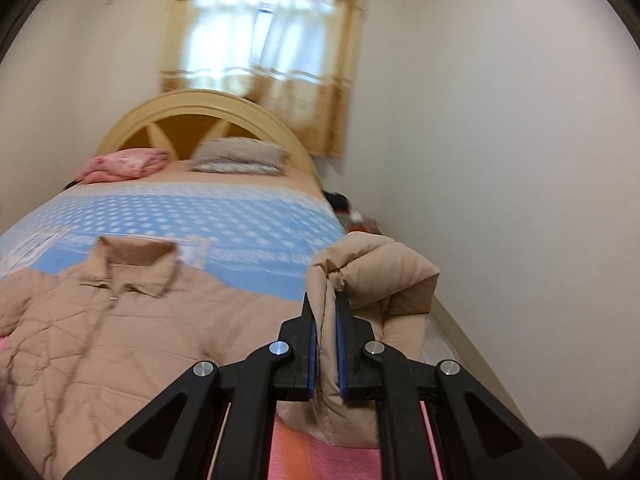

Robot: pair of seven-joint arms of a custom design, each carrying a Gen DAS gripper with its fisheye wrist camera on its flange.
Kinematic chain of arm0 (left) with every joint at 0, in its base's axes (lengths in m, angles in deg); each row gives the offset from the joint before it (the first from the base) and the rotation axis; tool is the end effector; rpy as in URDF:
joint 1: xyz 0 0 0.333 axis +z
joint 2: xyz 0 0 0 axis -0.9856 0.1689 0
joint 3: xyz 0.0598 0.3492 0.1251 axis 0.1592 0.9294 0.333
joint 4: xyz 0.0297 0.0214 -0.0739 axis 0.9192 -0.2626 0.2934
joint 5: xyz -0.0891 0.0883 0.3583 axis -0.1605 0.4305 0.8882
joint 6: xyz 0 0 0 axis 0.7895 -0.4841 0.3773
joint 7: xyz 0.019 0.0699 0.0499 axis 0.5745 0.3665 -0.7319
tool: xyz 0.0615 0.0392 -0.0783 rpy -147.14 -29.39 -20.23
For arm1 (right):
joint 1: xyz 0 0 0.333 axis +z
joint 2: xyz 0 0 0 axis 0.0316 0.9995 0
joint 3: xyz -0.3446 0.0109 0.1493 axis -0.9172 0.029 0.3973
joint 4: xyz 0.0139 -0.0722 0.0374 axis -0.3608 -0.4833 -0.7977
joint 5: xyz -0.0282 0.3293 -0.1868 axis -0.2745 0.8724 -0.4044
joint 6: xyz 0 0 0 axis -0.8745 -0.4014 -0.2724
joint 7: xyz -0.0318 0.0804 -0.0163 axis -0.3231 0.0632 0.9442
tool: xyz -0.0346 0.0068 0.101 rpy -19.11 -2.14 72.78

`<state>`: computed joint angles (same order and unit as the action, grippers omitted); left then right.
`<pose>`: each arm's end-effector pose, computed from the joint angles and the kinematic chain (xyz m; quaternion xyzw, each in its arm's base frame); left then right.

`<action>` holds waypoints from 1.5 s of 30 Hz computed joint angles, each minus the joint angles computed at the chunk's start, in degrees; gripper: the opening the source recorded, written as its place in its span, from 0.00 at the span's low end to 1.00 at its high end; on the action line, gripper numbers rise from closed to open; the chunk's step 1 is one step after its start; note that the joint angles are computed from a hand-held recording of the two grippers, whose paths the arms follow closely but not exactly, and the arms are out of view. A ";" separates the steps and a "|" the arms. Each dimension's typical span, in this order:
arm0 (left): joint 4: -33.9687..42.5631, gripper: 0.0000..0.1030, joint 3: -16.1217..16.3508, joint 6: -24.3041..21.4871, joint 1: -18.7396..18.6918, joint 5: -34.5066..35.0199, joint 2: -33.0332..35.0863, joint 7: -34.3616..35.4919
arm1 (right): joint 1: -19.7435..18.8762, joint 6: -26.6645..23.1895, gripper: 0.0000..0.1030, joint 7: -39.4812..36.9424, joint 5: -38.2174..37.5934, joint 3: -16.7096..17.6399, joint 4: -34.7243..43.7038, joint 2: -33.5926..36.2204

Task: Fold large clothes
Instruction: 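Lift the sleeve with the right tool, lay it across the jacket body, release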

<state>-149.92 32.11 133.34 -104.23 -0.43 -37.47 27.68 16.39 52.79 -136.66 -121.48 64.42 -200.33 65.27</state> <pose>0.7162 -0.1367 0.4134 -0.5473 0.7045 -0.3011 0.3369 0.5423 0.1546 0.5602 -0.4412 0.7166 -0.5070 0.1866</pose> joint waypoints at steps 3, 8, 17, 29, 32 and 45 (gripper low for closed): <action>0.30 1.00 0.42 -0.39 -0.04 0.05 0.18 -0.23 | 1.43 0.97 0.06 -3.40 -1.34 0.73 5.15 3.54; 1.75 1.00 -0.65 -1.09 1.64 0.58 0.55 -0.74 | 4.69 2.82 0.06 -8.37 -1.73 0.06 13.06 9.71; 5.93 1.00 -0.01 -3.38 3.09 2.16 2.34 -3.93 | 9.72 10.71 0.06 -14.61 1.09 -3.67 25.40 22.09; 4.94 1.00 3.48 -4.57 2.46 5.65 2.91 -6.11 | 10.06 19.97 0.06 -28.93 20.37 -3.54 47.00 45.25; 5.10 1.00 5.28 -4.61 1.14 6.69 3.18 -6.95 | 9.89 20.52 0.06 -31.79 25.25 -3.39 49.18 48.18; 8.24 1.00 6.14 -4.90 -2.99 10.56 3.22 -9.03 | 16.56 48.16 0.70 -20.02 29.84 -18.88 28.01 37.05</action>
<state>-141.68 38.24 128.44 -107.22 10.13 -34.25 18.65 32.95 100.95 -156.68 -91.64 45.54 -172.32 102.32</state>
